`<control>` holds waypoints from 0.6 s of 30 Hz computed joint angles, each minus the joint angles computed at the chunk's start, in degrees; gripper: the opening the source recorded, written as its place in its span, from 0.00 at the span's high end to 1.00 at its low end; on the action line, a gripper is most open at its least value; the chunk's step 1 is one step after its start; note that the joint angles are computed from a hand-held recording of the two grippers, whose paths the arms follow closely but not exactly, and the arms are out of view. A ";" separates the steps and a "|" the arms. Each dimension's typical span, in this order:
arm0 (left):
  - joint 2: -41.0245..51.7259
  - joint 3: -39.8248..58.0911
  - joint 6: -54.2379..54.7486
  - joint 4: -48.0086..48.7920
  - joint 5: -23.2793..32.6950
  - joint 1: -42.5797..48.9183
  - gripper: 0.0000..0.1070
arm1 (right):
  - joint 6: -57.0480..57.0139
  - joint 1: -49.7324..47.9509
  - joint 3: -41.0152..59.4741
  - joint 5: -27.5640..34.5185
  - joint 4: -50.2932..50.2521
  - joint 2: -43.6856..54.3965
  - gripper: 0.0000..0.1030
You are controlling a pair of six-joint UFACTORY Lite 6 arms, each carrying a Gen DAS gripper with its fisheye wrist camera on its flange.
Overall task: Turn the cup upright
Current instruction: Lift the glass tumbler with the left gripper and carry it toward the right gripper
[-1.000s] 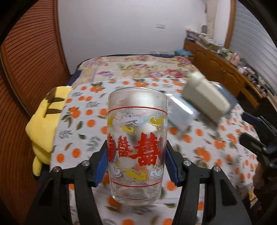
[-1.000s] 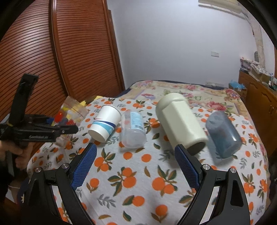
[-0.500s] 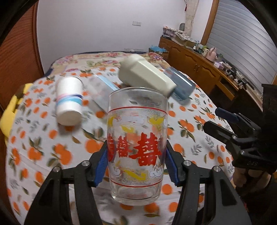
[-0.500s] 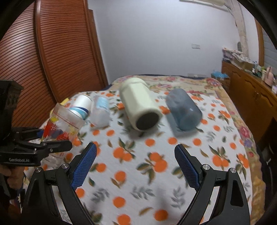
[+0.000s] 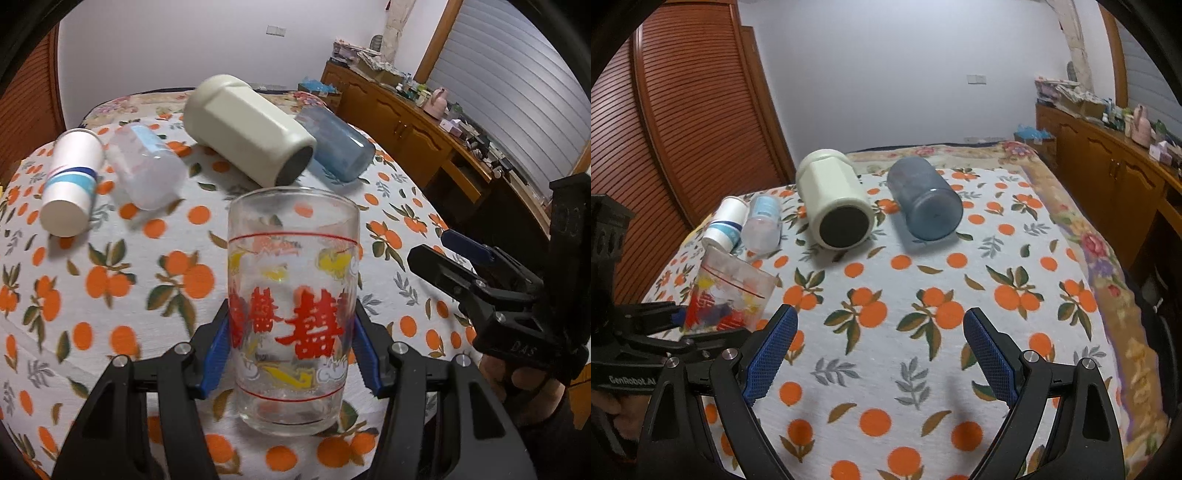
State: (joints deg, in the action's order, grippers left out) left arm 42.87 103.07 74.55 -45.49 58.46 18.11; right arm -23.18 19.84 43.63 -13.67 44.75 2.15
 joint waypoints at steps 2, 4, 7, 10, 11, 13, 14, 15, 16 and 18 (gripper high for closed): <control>-0.40 -0.85 0.30 -0.17 -0.90 -0.63 0.46 | -0.14 -0.03 -0.39 0.00 0.25 -0.31 0.10; -0.21 -0.64 -0.15 0.06 -1.75 -1.31 0.46 | 0.86 -0.18 -0.75 0.14 -0.69 -0.50 0.10; 0.97 0.64 -1.75 0.76 -3.26 -2.38 0.46 | 1.64 -0.39 -0.98 0.18 -1.33 -0.49 0.10; 3.18 3.23 -3.95 2.17 -3.85 -2.93 0.45 | 3.54 -0.71 -1.07 0.46 -2.90 -0.44 0.10; 3.98 4.18 -4.90 2.86 -4.02 -3.10 0.45 | 3.36 -0.64 -1.18 0.50 -2.63 -0.58 0.10; 5.10 5.48 -6.35 3.96 -4.08 -3.38 0.45 | 3.58 -0.50 -1.28 0.57 -2.83 -0.73 0.10; 5.37 5.82 -6.04 3.48 -3.62 -3.13 0.44 | 3.56 -0.42 -1.14 0.57 -2.82 -0.56 0.10; 5.11 5.63 -5.19 2.51 -3.37 -2.78 0.43 | 3.44 -0.32 -1.14 0.52 -2.68 -0.56 0.10; 4.60 5.16 -4.67 1.99 -3.53 -2.63 0.42 | 3.40 -0.31 -1.03 0.52 -2.61 -0.47 0.10; 3.49 4.43 -3.33 0.83 -3.39 -2.07 0.39 | 2.78 -0.26 -0.80 0.76 -1.87 -0.49 0.10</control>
